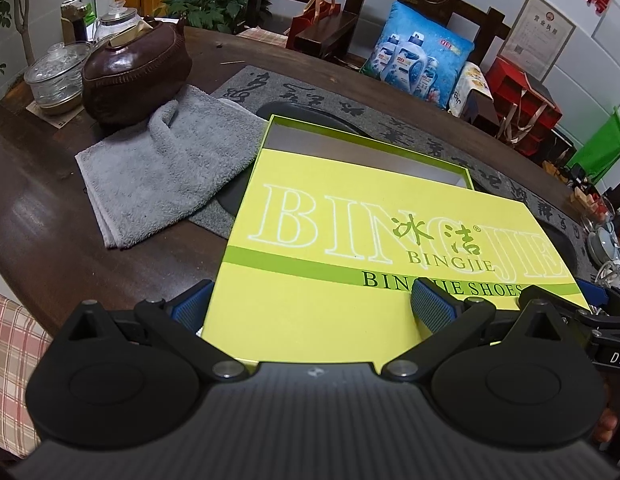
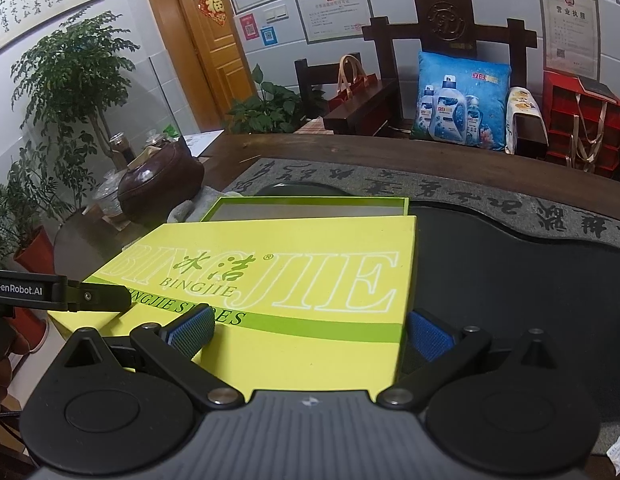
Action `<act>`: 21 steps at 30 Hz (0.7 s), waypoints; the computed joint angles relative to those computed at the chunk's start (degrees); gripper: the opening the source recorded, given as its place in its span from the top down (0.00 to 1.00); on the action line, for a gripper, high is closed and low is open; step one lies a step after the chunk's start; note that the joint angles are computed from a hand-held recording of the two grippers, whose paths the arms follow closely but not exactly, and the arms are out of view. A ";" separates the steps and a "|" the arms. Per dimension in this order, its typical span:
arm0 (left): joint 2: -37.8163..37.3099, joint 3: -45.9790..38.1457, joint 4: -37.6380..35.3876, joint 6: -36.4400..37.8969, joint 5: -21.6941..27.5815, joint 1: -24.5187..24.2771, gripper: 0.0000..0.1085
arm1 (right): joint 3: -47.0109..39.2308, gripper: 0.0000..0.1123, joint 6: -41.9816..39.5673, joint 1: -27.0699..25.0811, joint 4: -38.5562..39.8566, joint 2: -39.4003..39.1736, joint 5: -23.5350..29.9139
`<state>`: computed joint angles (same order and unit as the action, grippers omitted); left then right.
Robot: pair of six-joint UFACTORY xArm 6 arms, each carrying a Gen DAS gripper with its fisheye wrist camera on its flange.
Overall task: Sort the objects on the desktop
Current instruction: 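Lower the yellow lid onto the green box with both tools, then press the yellow lid down over the box rim with both tools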
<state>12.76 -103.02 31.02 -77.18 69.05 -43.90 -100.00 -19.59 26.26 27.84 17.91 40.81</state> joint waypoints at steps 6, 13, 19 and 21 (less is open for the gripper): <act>0.70 -0.65 -0.52 2.29 -1.25 1.77 0.05 | -3.64 0.08 1.78 0.27 -0.98 2.95 0.38; 2.25 -2.18 -1.18 5.65 -3.32 4.22 0.05 | -8.95 0.08 4.60 0.60 -2.85 6.89 0.63; 4.21 -4.03 -1.46 8.63 -5.28 6.33 0.05 | -14.54 0.08 7.35 0.71 -4.75 11.03 1.03; 5.02 -4.85 -1.51 9.75 -5.82 6.99 0.05 | -16.75 0.08 8.33 0.74 -5.36 12.68 1.34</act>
<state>17.78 -107.87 29.51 -67.43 63.23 -36.91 -116.75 -11.27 27.01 22.48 30.59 42.15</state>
